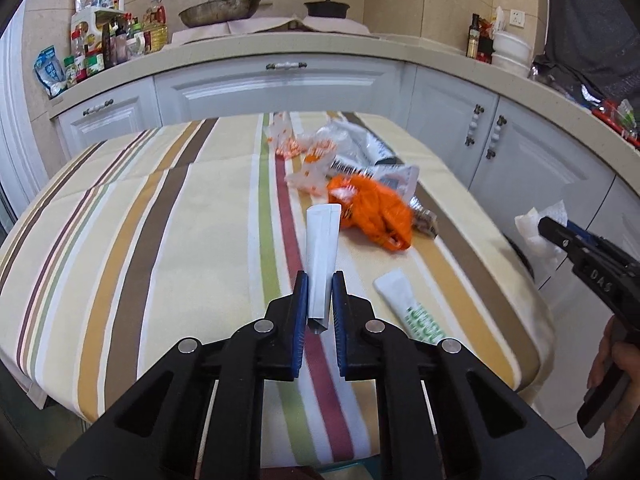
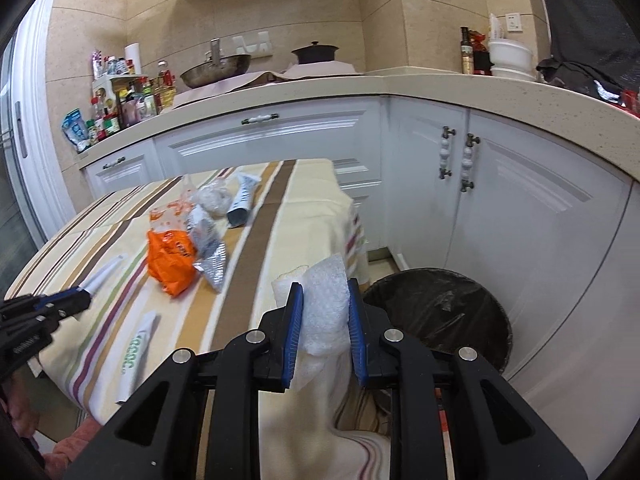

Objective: Collect trash
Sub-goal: 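Carry the tube and bubble wrap over the bin and release both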

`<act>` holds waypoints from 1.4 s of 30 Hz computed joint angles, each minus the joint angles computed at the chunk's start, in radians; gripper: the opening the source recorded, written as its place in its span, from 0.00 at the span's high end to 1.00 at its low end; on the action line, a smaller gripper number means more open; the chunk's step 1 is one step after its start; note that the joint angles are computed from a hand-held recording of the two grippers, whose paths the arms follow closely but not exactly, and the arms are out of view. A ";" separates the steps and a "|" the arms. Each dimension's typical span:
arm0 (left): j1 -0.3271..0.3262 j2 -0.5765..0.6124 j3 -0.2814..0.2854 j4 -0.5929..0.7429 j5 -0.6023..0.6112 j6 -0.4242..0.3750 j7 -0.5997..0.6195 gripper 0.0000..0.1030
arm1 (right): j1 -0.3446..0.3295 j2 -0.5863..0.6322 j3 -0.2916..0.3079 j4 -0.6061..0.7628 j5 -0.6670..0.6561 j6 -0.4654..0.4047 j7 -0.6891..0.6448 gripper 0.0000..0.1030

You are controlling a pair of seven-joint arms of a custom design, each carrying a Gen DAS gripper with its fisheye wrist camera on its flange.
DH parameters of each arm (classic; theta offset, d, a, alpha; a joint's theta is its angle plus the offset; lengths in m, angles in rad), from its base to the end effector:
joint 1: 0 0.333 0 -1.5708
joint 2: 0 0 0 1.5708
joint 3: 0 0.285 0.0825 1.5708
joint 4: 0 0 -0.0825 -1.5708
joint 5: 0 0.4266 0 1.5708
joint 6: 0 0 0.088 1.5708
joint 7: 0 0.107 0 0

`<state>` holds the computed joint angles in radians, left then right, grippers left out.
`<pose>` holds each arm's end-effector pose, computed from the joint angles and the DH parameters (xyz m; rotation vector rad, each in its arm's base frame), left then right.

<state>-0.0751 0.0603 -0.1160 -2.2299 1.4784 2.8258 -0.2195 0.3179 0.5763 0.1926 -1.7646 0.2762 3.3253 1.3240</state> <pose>0.5549 -0.1585 0.3125 -1.8965 1.4480 -0.7058 0.6537 0.3110 0.3037 -1.8252 1.2468 -0.5493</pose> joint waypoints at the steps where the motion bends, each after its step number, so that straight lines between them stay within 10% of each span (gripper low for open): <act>1: -0.001 0.002 -0.001 0.009 0.007 0.003 -0.003 0.88 | 0.022 -0.002 -0.031 0.001 0.012 0.004 0.006 0.78; 9: -0.043 0.116 -0.002 0.179 -0.035 0.031 0.100 0.88 | 0.203 0.007 -0.282 0.014 0.124 0.022 0.027 0.78; 16: -0.126 0.333 0.008 0.447 -0.221 0.029 0.356 0.88 | 0.249 0.056 -0.387 0.065 0.175 -0.002 0.036 0.78; 26: -0.204 0.663 -0.012 0.873 -0.543 -0.080 0.734 0.88 | 0.186 0.157 -0.386 0.198 0.118 -0.065 0.095 0.78; 32: -0.267 0.861 0.018 1.155 -0.684 -0.214 0.888 0.81 | 0.158 0.251 -0.394 0.317 0.073 -0.099 0.166 0.54; 42: -0.327 0.795 0.129 1.054 -0.790 -0.149 0.897 0.60 | 0.159 0.230 -0.400 0.273 0.039 -0.084 0.225 0.50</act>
